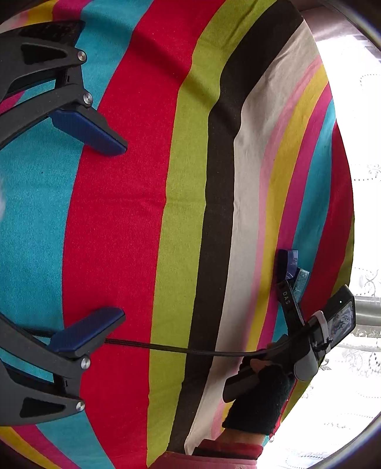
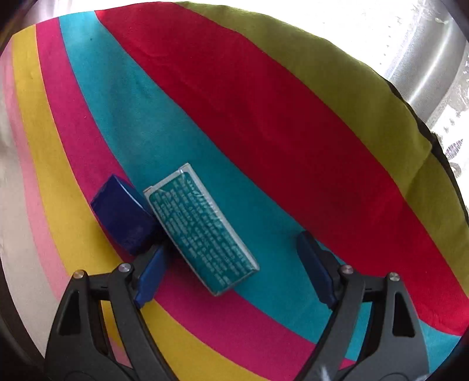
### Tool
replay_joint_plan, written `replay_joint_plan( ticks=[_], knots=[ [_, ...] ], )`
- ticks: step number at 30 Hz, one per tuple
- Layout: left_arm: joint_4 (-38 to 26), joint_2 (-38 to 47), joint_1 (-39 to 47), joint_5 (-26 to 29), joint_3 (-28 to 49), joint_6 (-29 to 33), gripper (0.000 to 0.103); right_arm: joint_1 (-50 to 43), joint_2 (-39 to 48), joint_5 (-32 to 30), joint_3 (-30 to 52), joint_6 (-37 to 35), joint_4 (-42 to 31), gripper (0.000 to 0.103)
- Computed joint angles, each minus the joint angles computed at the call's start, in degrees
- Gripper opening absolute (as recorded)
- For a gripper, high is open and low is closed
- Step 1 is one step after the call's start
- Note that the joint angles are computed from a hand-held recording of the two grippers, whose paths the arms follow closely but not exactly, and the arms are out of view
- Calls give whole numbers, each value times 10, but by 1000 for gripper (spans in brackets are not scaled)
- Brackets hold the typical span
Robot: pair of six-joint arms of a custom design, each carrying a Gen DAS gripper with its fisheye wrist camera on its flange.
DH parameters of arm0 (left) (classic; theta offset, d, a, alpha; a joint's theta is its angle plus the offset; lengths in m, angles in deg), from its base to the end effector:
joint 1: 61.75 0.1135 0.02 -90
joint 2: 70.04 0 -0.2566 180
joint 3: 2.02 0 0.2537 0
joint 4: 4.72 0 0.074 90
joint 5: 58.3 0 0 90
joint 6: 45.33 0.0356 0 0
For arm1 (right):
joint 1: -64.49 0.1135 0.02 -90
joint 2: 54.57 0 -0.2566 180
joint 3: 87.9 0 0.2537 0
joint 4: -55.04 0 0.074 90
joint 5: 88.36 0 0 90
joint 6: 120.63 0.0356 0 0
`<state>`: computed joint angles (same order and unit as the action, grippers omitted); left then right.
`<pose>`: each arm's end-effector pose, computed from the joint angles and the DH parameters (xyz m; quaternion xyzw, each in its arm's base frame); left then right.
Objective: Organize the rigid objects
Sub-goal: 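Grasp the dark blue block with the left tool while the right grasps the teal box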
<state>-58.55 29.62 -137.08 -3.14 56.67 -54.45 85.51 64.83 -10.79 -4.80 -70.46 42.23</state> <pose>0.0820 -0.2328 0.0973 -0.1842 0.9354 0.0544 0.2968 0.3908 0.1584 0.1046 -0.5043 0.7841 0.0433 0.3592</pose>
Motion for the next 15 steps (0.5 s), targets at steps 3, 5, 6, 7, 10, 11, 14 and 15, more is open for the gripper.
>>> replay_joint_plan(
  ticks=[3, 5, 6, 7, 10, 11, 14, 15],
  knots=[
    [20, -28, 42, 21, -20, 44, 103, -32, -41, -26, -32, -4, -47, 38],
    [50, -57, 92, 30, -44, 75, 103, -76, -98, -58, -97, -17, -46, 38],
    [69, -71, 123, 36, -53, 93, 103, -103, -123, -74, -127, -31, -51, 38],
    [89, -80, 159, 44, -59, 114, 103, -133, -146, -87, -156, -49, -55, 38],
    [126, -48, 262, 58, -24, 171, 103, -237, -193, -132, -214, -114, -96, 38],
    [131, -23, 291, 62, 3, 187, 103, -274, -201, -150, -224, -139, -115, 38],
    [169, 43, 359, 86, 85, 229, 103, -374, -202, -196, -223, -207, -191, 38],
    [173, 64, 376, 95, 116, 225, 103, -394, -203, -203, -224, -220, -202, 38]
  ],
)
